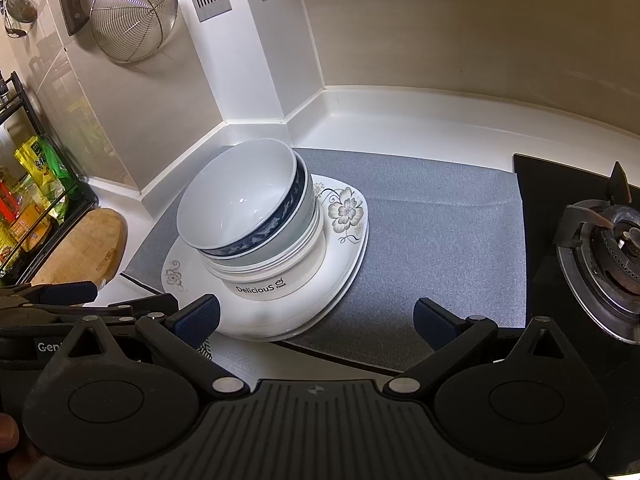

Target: Organize plates and bowls

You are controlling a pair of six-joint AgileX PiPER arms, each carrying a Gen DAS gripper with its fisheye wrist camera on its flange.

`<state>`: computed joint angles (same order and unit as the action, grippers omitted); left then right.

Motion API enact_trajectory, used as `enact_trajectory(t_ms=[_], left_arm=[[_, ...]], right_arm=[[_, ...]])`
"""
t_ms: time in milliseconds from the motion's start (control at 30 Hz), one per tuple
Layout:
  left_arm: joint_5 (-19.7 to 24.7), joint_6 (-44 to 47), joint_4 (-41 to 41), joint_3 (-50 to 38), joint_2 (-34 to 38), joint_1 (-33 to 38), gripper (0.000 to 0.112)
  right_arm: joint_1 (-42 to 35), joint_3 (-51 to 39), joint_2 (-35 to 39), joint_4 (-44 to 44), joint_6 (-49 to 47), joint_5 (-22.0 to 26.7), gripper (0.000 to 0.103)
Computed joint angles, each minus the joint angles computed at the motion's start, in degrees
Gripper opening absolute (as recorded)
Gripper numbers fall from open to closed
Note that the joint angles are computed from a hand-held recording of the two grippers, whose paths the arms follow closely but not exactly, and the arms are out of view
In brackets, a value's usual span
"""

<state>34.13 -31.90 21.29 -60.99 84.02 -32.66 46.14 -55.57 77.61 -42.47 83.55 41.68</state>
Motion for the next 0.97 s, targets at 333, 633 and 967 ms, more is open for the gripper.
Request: enact_trajectory(t_ms=[333, 633, 967], left_arm=[[-0.68, 0.86, -0.45, -0.31, 0.58, 0.09, 0.103], [-1.21, 2.48, -1.58, -0.59, 0.92, 0.92, 0.103], [-2.59, 6.51, -4.16, -0.23, 0.54, 3.28, 0.103]], right_arm=[[0.08, -0.14, 0.29, -0.14, 0.45, 0.19, 0.102], [0.40, -1.00, 1.17, -0.37, 1.06, 0.81, 0.102], [1.05, -2.40, 2.30, -0.40, 1.65, 1.86, 0.102]])
